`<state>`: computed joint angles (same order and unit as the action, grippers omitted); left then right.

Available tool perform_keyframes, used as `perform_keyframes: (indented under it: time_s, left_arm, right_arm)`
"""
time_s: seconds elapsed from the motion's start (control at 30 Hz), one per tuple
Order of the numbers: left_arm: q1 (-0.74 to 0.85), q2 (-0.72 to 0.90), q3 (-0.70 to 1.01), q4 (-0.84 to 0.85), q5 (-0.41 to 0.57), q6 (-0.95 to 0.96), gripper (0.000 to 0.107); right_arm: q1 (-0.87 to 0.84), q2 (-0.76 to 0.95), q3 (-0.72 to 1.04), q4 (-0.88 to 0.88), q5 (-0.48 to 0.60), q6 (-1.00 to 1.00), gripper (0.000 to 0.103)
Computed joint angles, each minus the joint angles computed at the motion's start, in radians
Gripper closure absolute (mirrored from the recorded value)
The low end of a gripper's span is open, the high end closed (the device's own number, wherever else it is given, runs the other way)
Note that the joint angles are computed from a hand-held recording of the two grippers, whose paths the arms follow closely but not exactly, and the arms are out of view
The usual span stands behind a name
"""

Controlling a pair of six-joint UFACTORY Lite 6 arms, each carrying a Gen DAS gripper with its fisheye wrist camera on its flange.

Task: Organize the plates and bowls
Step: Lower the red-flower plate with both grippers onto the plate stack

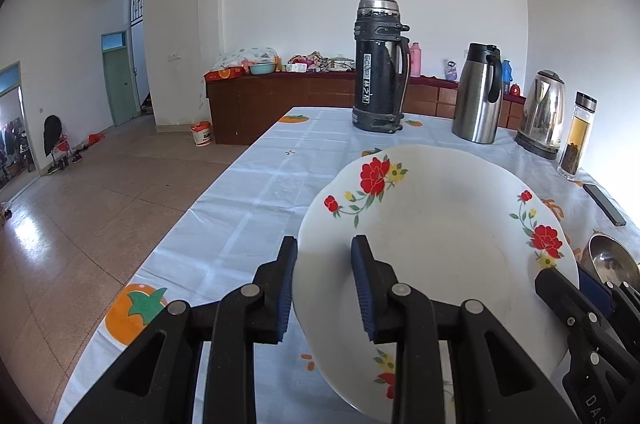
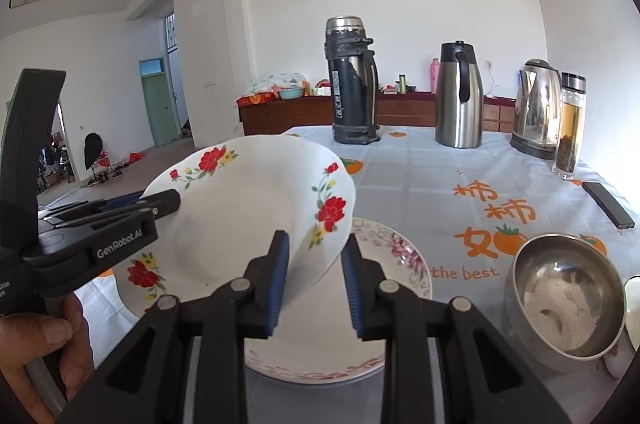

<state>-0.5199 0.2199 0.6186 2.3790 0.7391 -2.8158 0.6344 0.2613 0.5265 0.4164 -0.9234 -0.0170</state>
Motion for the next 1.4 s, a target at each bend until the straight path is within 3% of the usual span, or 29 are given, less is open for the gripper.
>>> perform_keyframes:
  time_s: [1.4]
  left_arm:
    - [-0.067,0.218,0.227,-0.045,-0.103,0.082,0.076]
  right_arm:
    - [-0.175,-0.022,-0.014,-0.104,0.105,0.073,0.076]
